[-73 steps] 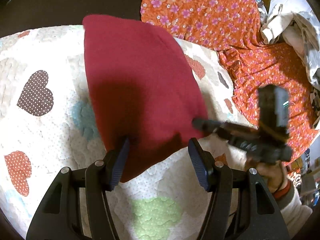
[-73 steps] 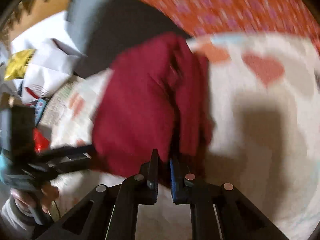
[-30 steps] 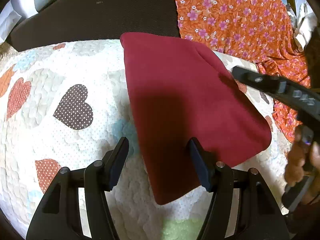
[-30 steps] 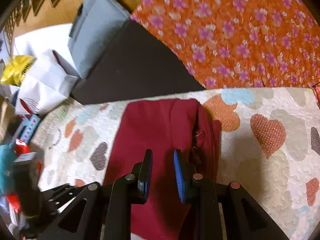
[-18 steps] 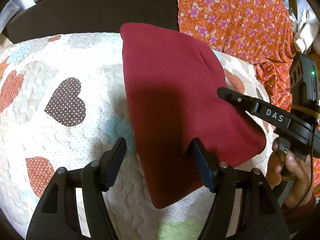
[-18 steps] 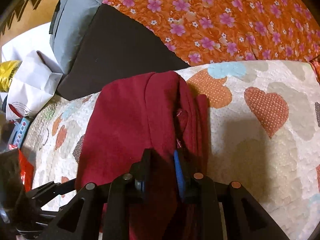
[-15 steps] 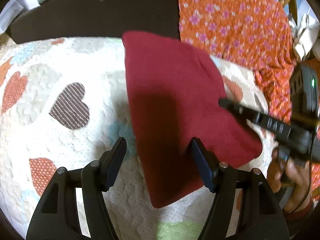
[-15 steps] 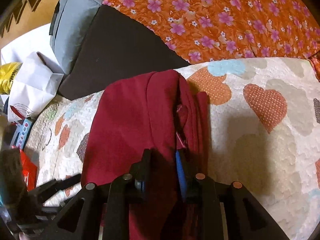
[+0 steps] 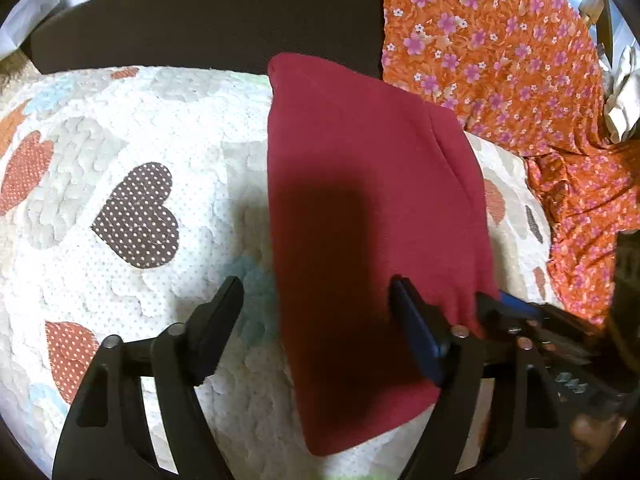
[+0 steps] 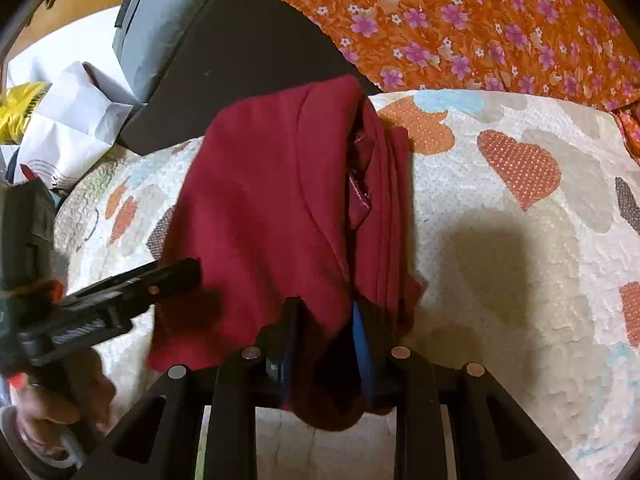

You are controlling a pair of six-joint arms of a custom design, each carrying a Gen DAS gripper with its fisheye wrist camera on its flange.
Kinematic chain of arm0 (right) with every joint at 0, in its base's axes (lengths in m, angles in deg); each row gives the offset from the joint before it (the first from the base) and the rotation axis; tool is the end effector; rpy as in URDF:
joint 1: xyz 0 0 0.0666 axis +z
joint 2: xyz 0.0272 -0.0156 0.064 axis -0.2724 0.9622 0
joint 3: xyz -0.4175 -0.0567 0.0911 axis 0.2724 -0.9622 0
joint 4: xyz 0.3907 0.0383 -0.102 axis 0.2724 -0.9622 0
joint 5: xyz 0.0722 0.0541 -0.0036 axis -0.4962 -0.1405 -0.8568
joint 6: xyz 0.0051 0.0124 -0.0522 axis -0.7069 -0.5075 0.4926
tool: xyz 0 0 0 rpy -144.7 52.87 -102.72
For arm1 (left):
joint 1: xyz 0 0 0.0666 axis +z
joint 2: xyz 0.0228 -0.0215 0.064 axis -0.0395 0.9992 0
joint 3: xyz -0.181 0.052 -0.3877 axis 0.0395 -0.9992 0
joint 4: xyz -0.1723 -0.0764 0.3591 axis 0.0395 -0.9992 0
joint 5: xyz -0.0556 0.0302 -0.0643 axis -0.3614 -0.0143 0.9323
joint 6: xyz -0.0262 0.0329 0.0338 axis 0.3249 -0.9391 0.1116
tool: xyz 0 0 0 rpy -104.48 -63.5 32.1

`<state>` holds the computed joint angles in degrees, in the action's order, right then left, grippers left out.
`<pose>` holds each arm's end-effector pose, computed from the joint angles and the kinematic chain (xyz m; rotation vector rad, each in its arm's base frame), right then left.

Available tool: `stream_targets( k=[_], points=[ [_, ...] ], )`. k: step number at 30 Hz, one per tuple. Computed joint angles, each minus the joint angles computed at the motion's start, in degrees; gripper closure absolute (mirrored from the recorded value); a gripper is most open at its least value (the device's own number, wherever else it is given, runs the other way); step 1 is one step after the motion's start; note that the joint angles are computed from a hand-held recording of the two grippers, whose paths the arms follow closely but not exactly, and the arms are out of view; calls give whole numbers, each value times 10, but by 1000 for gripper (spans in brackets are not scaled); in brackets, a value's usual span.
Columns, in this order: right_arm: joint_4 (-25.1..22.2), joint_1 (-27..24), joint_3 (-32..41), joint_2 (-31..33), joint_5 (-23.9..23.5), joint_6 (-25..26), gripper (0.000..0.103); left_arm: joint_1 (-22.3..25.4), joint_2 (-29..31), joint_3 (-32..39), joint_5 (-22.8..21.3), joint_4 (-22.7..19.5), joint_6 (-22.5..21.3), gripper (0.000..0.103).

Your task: Fold small clothes

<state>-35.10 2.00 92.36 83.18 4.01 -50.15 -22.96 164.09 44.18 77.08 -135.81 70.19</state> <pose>0.4924 0.1663 0.4254 -0.1209 2.6087 0.5162 0.5129 -0.1975 0.4360 -0.0416 2.5701 -0.4186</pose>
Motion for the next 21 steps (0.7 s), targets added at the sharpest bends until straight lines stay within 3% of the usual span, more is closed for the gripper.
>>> stream_targets(
  k=[4,9,12,19,21],
  points=[
    [47,-5,6,-13,12,-31,75,1,3,5,-2,0,-4,25],
    [64,4,59,32,41,-32,75,1,6,9,-3,-3,-9,25],
    [41,11,88,68,92,-39,75,1,7,9,-2,0,-15,25],
    [50,0,75,66,49,-48,75,2,8,11,5,-2,-8,25],
    [58,-8,64,53,22,-67,66,7,5,11,27,-1,4,25]
  ],
)
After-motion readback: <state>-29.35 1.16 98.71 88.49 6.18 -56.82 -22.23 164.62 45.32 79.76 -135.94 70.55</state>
